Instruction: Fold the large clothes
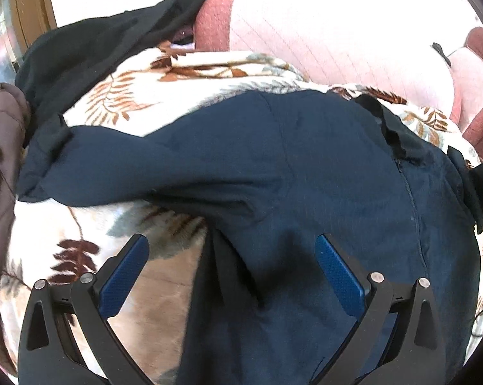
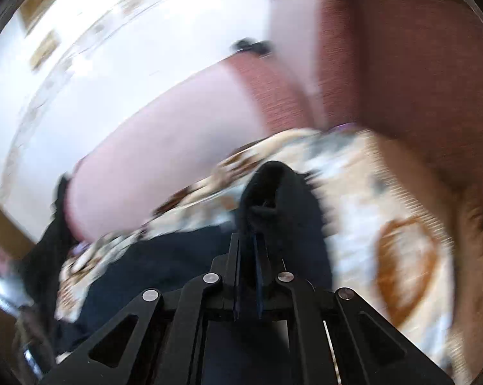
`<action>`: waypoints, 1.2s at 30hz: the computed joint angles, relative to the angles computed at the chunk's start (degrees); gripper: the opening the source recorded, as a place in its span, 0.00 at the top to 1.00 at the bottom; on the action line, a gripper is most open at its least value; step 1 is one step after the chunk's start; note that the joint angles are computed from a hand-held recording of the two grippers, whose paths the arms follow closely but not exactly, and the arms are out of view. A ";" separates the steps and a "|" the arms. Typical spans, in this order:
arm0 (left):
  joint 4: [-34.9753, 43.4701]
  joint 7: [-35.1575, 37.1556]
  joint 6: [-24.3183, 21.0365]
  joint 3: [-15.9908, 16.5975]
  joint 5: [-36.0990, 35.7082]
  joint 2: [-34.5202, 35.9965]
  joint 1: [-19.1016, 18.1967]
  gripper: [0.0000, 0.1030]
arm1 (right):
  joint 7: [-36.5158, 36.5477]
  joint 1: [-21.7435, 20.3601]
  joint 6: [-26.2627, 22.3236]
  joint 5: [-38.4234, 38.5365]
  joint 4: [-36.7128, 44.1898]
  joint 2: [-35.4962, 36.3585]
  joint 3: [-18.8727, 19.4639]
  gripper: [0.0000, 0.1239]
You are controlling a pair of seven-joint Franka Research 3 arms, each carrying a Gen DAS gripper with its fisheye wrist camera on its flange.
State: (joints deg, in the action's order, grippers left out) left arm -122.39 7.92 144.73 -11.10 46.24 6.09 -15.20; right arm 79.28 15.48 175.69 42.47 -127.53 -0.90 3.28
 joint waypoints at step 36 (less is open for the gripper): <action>-5.96 14.65 17.05 -1.21 -18.49 -1.70 5.27 0.00 | -18.59 1.83 -6.62 30.34 0.98 7.82 13.47 0.64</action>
